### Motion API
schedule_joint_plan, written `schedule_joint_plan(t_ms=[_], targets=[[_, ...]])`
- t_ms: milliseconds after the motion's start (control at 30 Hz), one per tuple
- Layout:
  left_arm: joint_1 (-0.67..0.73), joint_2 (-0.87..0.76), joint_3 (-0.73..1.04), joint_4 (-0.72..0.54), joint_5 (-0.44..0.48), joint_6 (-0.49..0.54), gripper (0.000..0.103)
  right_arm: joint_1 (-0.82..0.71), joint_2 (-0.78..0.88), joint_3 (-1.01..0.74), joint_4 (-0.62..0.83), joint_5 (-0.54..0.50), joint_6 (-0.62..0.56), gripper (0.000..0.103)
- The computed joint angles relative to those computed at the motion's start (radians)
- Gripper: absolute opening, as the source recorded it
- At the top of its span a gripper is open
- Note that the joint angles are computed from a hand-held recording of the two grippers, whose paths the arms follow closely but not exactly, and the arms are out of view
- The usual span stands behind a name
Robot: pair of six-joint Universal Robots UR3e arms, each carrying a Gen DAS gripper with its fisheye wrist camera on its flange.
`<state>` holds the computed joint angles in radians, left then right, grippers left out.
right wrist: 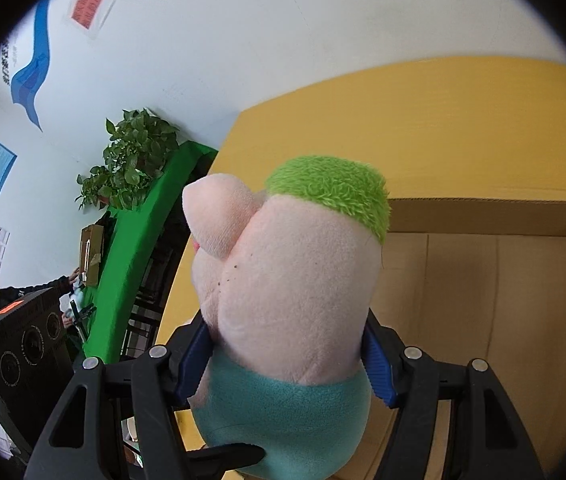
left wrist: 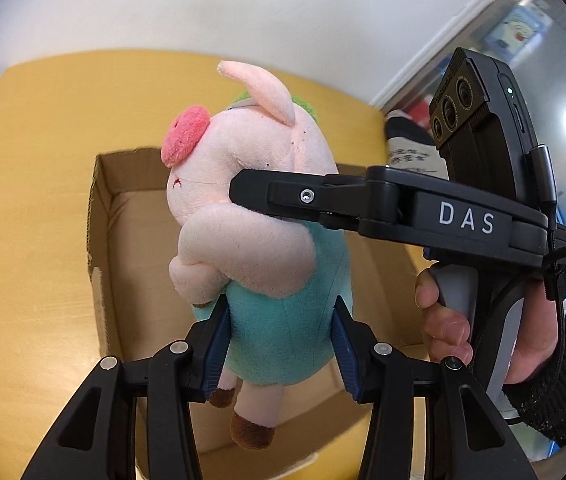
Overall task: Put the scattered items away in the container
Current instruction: 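Carry the plush pig with both grippers over the cardboard box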
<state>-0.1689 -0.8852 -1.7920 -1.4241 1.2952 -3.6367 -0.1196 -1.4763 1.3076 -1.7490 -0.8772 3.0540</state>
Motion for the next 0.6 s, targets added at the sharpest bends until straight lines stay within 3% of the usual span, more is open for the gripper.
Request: schedule_joint_plan(t_ms=[200,600], targets=[[0.227,0.088,-0.160,-0.074,-0.137,0.187,0.051,0.046,0.152,0.021,-0.122,-0.014,0.038,0.065],[0.385,0.065,-0.274,-0.108,-0.172,0.313,0.051,0.085,0.371,0.006,-0.290,0.006,0.106,0.067]])
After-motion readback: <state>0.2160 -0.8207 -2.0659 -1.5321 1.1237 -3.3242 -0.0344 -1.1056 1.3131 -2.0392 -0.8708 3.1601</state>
